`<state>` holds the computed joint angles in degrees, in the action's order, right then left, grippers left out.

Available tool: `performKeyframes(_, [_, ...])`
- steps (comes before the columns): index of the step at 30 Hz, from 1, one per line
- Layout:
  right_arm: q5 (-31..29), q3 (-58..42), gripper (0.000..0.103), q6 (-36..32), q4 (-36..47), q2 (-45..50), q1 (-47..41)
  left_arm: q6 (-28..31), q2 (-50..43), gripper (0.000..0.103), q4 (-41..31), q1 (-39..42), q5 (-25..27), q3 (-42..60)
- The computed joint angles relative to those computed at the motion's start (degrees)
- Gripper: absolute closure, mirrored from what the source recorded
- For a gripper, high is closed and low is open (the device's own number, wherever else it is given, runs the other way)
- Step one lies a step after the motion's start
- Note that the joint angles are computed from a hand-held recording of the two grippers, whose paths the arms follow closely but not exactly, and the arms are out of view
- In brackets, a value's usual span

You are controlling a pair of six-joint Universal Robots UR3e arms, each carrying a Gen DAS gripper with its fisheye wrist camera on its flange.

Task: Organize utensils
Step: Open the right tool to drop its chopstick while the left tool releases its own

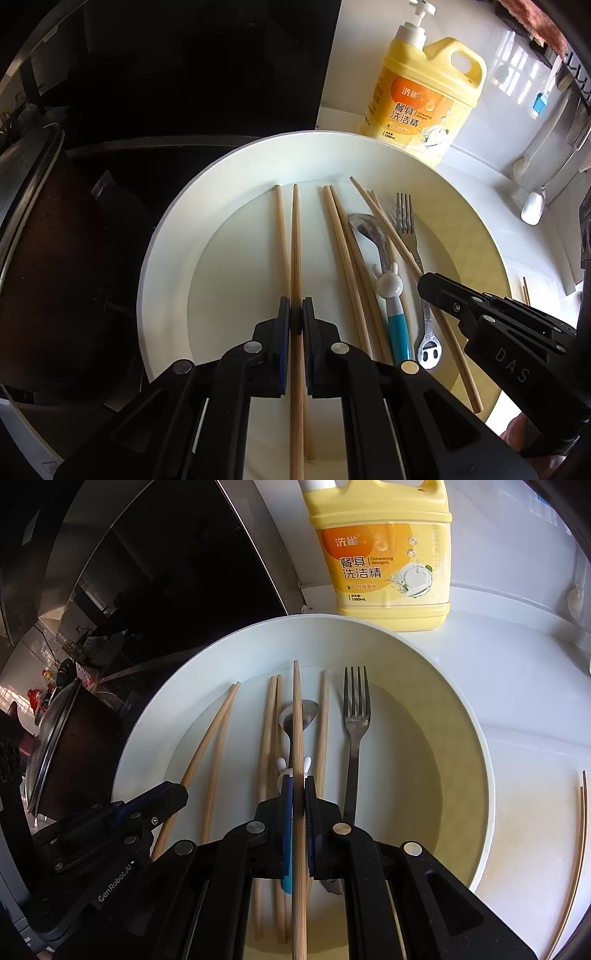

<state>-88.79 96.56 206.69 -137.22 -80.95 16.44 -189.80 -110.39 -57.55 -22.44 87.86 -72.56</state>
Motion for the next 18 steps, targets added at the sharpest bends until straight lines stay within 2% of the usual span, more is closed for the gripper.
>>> performKeyframes(6, [1.22,0.09,0.097,-0.57,1.14,0.03,-0.78,-0.44,-1.90,0.095,-1.74,0.14,-1.10,1.66])
performKeyframes(7, [1.57,0.18,0.097,-0.76,1.44,-0.17,-1.09,-0.36,-1.96,0.092,-1.87,0.03,-0.99,1.80])
performKeyframes(8, [1.78,0.43,0.096,-0.75,1.38,-0.33,-1.26,-0.32,-2.00,0.088,-2.09,-0.13,-0.69,2.01])
performKeyframes(10, [1.82,0.61,0.095,-0.77,1.60,-0.52,-1.36,-0.61,-1.74,0.059,-1.75,-0.46,0.06,2.03])
performKeyframes(12, [1.56,0.72,0.094,-1.06,1.97,-1.17,-1.40,-1.18,-0.46,0.041,-0.26,-0.76,1.51,0.72])
performKeyframes(14, [1.04,0.65,0.094,-1.16,2.27,-1.76,-1.33,-1.02,0.48,0.040,0.22,-0.94,2.65,0.23])
performKeyframes(18, [-0.45,1.34,0.076,-1.60,2.57,-3.78,-0.91,-1.30,1.87,0.035,-1.04,-0.47,3.68,0.17])
